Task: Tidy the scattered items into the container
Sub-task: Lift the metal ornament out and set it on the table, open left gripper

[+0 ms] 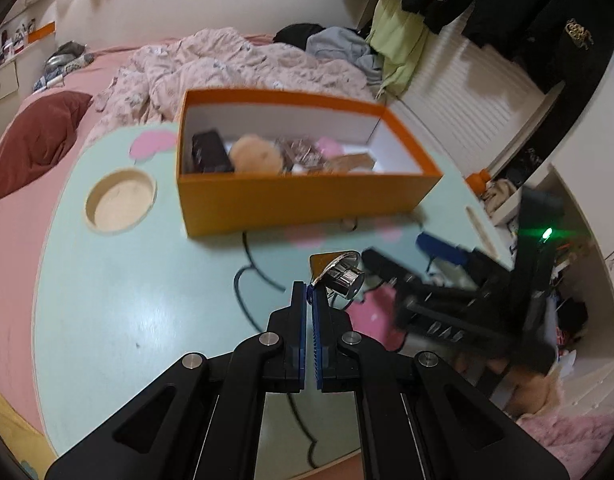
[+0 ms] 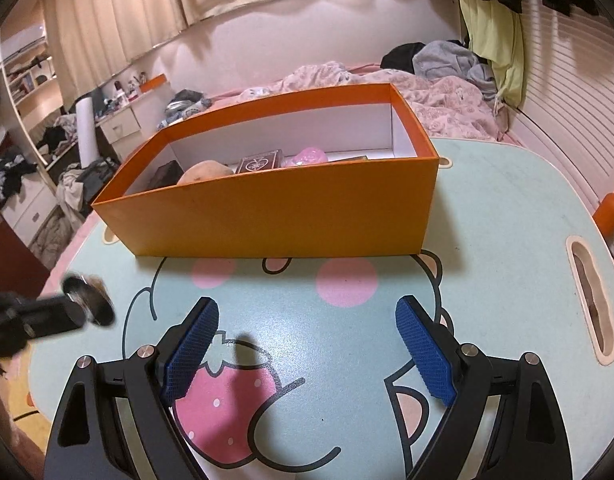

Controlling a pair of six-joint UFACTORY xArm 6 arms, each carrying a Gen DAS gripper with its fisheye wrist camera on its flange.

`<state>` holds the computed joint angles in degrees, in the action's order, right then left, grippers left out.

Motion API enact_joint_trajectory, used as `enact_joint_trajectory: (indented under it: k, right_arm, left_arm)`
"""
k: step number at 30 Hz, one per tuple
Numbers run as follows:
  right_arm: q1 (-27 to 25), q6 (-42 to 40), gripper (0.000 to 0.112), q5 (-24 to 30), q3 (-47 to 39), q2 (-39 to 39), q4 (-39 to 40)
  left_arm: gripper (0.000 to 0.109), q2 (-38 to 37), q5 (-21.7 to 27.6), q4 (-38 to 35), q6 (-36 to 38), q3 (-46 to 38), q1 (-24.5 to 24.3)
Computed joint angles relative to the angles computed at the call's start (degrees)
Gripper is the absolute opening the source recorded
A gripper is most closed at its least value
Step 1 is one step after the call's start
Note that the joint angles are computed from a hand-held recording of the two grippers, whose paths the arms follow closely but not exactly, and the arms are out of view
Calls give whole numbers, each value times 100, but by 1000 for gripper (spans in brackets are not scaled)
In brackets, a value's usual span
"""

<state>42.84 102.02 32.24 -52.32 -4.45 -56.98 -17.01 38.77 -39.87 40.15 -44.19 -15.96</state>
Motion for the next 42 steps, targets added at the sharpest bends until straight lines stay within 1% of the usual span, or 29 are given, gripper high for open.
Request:
enact_joint_trajectory:
  k: [1, 5, 8, 10, 12, 13, 15, 17, 19, 22, 23, 24, 25, 27, 29, 30, 32, 33, 34, 35, 36, 37, 39, 41, 42]
  right_arm:
    - [-11, -11, 90, -3, -9, 14, 7]
    - [-14, -4, 90, 6, -7, 10, 10]
    - [-9, 12, 90, 5, -10, 16, 3]
    - [-6, 10, 90, 13, -20, 22, 11]
    - [-3, 23, 90, 21, -24, 23, 18]
    - [-2, 27, 90, 22, -27, 27, 17]
    - [3, 38, 90, 31, -31, 29, 25]
    - [2, 54, 90, 31, -38, 34, 25]
    - [-40, 90, 90, -35, -3, 9, -6]
    - [-77, 222, 90, -119, 77, -57, -72]
    - [-66, 158, 90, -58, 56, -48, 10]
    - [-51, 16, 90, 7, 36, -42, 111]
    - [-55, -204, 90, 21, 41, -66, 234]
    - [-86, -485, 83, -31, 88, -184, 392]
    - [-173, -922, 58, -200, 131, -399, 567]
    - [-247, -1220, 55, -286, 93, -495, 620]
    - [-352, -1848, 53, -195, -144, -514, 845]
    - [-448, -2281, 52, -180, -300, -474, 1066]
    - [-606, -2880, 49, -207, -566, -309, 1468]
    - [-733, -3480, 43, -208, -793, -140, 2032]
    - [-858, -4079, 43, -193, -1005, 45, 2631]
    - [-1000, -4663, 43, -36, -1373, 404, 3231]
    - [-1199, -5706, 42, 484, -2026, 929, 4391]
    - [-1385, -6274, 31, 794, -2524, 1421, 5212]
    - [-1434, -6413, 30, 941, -2745, 1624, 5408]
  left_arm:
    - [3, 49, -13, 43, -16, 17, 19]
    - [3, 289, -329, 277, -252, 94, -79]
    - [5, 429, -436, 173, -222, 104, -108]
    - [15, 478, -370, -34, -87, 72, -94]
    - [38, 432, -348, -343, 163, 101, -76]
    - [41, 390, -363, -455, 255, 132, -69]
    - [51, 270, -395, -830, 574, 230, -37]
    - [56, 185, -473, -1143, 813, 309, -15]
    - [58, 123, -699, -1362, 955, 397, -34]
    - [59, 69, -1281, -1702, 1189, 565, -181]
    - [59, 72, -1487, -1878, 1361, 614, -253]
    - [59, 86, -1595, -2067, 1559, 640, -288]
    - [59, 114, -1624, -2205, 1711, 648, -299]
    - [59, 176, -1638, -2159, 1724, 658, -320]
    - [59, 147, -1644, -2311, 1905, 679, -311]
    - [59, 170, -1669, -2329, 1888, 666, -309]
    - [59, 286, -1700, -2118, 1540, 595, -284]
    - [59, 297, -1678, -2177, 1550, 579, -256]
    - [59, 307, -1612, -2219, 1552, 557, -211]
    - [59, 321, -1543, -2256, 1558, 531, -169]
    - [59, 327, -1489, -2288, 1567, 512, -133]
    - [59, 329, -1446, -2327, 1581, 500, -103]
    - [59, 325, -1394, -2396, 1614, 496, -71]
    - [59, 320, -1325, -2476, 1676, 494, -45]
    - [59, 302, -1304, -2525, 1712, 511, -46]
